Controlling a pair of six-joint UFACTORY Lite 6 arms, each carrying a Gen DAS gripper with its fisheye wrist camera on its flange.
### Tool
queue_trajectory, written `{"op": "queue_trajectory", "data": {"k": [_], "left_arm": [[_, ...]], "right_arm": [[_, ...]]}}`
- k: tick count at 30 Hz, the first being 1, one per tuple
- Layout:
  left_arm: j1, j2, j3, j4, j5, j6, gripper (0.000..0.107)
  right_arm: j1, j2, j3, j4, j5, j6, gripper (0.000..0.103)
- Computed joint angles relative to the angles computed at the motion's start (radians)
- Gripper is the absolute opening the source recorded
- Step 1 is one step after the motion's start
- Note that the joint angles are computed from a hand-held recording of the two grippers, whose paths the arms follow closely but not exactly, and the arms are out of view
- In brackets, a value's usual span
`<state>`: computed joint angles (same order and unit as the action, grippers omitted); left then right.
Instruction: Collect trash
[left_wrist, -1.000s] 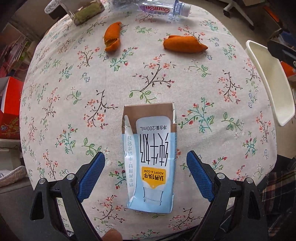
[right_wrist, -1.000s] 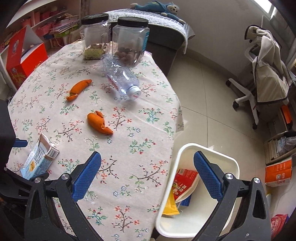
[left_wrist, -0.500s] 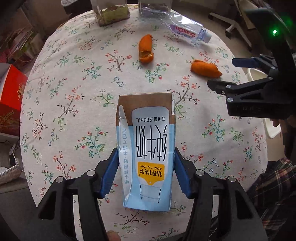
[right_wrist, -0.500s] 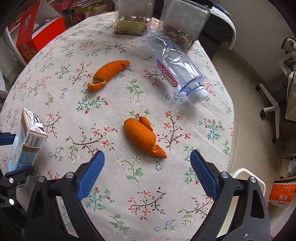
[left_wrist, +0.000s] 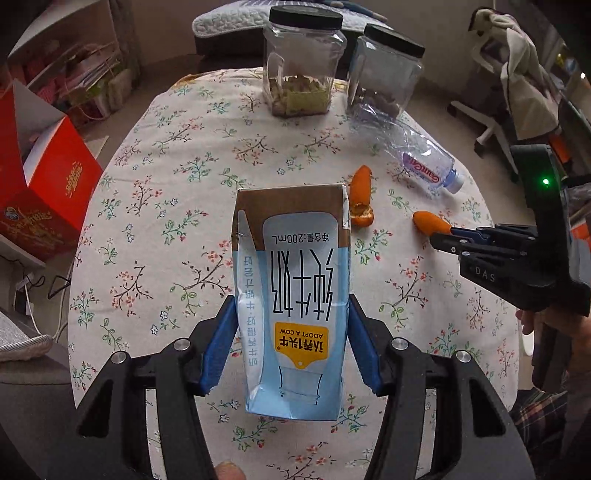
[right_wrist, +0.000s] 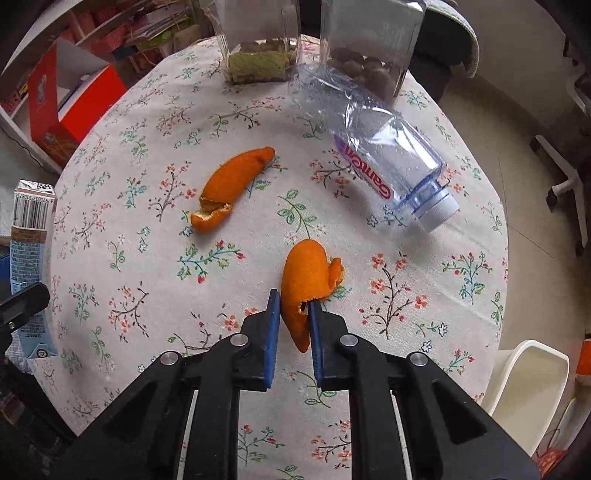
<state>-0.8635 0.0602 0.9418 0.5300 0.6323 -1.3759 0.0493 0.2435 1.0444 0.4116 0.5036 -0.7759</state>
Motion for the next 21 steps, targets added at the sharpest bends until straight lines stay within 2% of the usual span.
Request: {"op": "queue_trajectory", "data": {"k": [10,15,21], "left_arm": [[-0.01,-0.065,0.039,0.293,0.127,-0.278,0.057],[-0.071,-0.084,0.071,0.422,0.243,-0.405,0.057],[-0.173,-0.051,0.13,0.566,0.457,-0.533,0.057]], "right_arm": [[-0.013,-0.207,-0.012,0.443,0.057,-0.345,0.014],[0.005,-0.327,-0.078,0.61,0.024,-0.479,0.014],[0.017,-0.488,-0.179,0.799,-0.032,-0.667,0.014]]}}
